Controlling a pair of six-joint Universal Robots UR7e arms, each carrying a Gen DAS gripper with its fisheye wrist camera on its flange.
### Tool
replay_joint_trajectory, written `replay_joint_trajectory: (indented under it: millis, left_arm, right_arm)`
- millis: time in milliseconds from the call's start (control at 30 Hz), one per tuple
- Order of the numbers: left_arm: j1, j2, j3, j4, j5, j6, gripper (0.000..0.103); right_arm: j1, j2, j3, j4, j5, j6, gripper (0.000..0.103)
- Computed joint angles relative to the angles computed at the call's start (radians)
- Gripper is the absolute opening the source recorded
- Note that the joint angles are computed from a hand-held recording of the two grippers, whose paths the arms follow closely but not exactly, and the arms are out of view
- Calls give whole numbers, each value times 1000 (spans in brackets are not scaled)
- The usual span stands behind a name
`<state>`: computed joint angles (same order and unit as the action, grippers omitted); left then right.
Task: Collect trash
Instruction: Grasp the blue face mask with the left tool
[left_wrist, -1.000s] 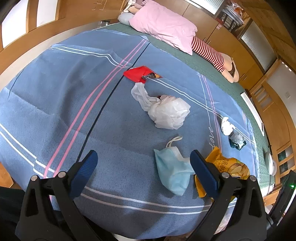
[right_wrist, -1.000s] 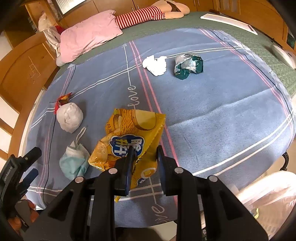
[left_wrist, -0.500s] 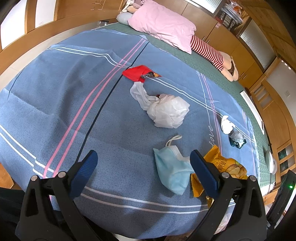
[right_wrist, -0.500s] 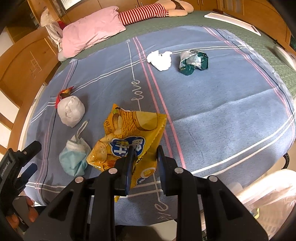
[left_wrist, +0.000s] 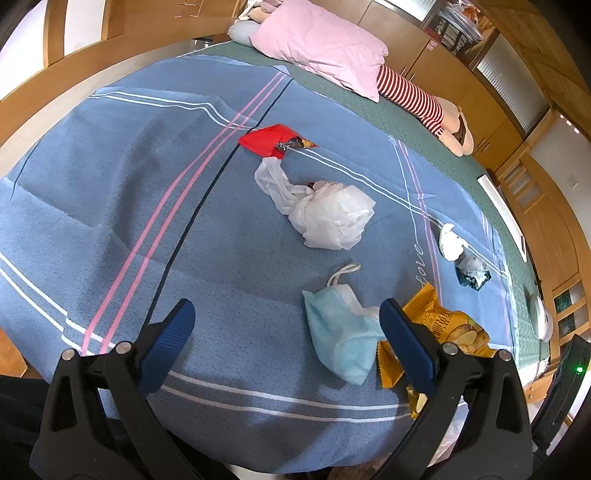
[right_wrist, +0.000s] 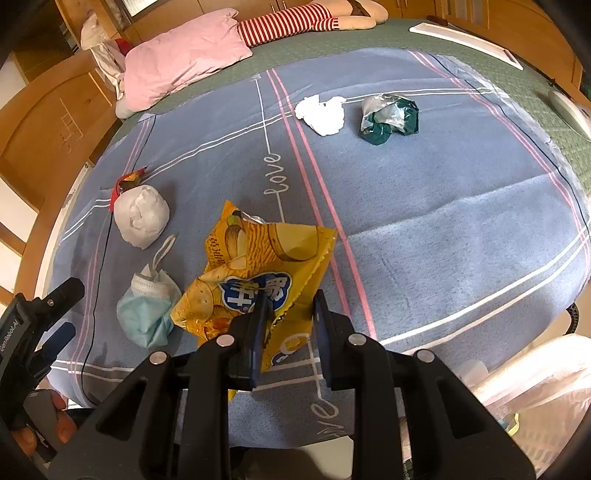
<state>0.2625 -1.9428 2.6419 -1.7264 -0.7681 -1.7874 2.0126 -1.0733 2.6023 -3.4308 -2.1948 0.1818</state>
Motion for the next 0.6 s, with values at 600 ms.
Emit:
replay_joint_trajectory:
  millis: [600]
  left_arm:
    - [224,235,12,-504,-137,373,99]
  right_arm:
    - [7,-52,27,-69,-39,-5,26]
